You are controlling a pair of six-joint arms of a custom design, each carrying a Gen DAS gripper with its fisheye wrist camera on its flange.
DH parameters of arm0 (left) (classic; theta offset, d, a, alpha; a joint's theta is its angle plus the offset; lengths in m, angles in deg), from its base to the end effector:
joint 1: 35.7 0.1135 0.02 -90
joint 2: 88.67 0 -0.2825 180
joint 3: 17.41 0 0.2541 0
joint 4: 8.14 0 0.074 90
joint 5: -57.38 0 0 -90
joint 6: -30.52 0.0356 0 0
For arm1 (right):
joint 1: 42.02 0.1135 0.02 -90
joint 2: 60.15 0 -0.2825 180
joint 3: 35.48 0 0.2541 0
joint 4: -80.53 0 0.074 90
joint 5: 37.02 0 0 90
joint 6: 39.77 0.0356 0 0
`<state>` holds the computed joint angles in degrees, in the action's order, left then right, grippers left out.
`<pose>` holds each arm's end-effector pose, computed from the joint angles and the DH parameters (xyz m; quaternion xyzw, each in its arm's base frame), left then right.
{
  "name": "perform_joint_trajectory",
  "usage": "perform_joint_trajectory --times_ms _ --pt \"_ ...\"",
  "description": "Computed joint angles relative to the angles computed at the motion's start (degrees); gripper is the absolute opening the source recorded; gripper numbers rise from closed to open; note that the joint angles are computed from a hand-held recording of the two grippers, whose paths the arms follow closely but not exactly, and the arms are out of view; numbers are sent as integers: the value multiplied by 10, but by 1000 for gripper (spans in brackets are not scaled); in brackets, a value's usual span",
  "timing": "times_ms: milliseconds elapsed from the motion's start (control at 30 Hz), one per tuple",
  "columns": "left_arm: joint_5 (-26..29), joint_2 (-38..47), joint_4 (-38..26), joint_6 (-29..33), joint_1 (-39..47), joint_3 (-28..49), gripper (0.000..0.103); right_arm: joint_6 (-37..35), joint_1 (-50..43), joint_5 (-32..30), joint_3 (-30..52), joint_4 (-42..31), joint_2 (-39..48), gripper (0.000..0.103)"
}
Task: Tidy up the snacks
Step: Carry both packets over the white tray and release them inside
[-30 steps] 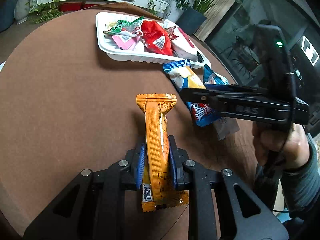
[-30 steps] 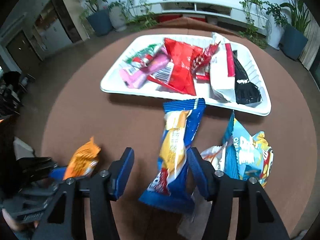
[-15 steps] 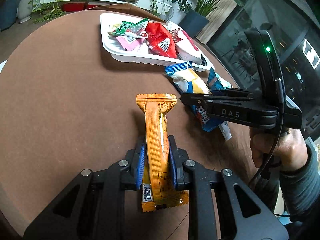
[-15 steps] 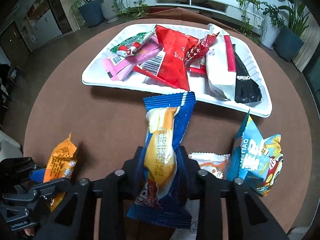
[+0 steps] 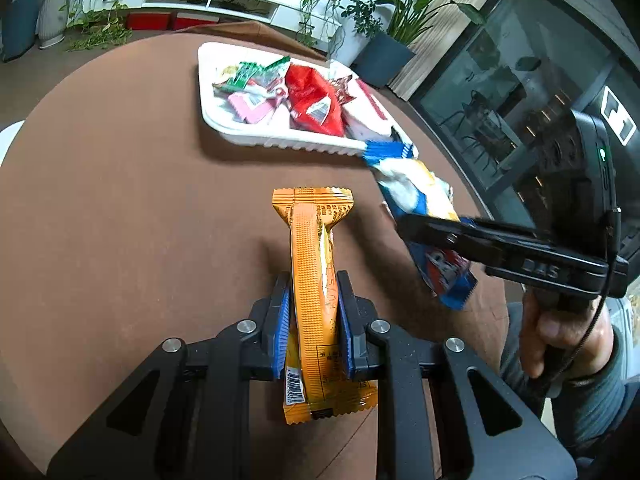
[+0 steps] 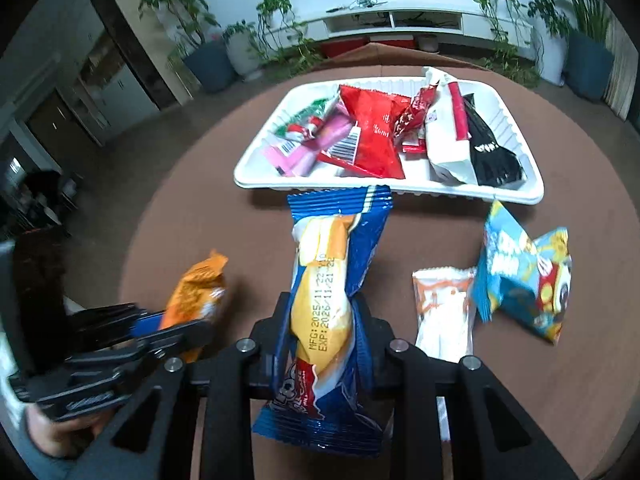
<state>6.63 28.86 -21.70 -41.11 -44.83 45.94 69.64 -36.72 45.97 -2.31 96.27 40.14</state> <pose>0.3299 -0.0758 0.0640 0.2826 0.8823 -0.3138 0.2078 0.2361 0.0263 0.0719 0.0956 0.9373 0.1270 0.3101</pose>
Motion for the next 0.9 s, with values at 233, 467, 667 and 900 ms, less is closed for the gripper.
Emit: perform_joint_trajectory --times_ms 233,467,667,900 --pt "-2 -27 -48 -12 -7 60 19 -36 -132 -90 -44 -58 -141 31" --pt "-35 -13 -102 -36 -18 192 19 -115 -321 -140 41 -181 -200 31" --pt "-70 39 -162 -54 -45 342 19 -110 -322 -143 169 -208 -133 31" --pt "-127 139 -195 -73 -84 473 19 -109 -207 -96 344 -242 32 31"
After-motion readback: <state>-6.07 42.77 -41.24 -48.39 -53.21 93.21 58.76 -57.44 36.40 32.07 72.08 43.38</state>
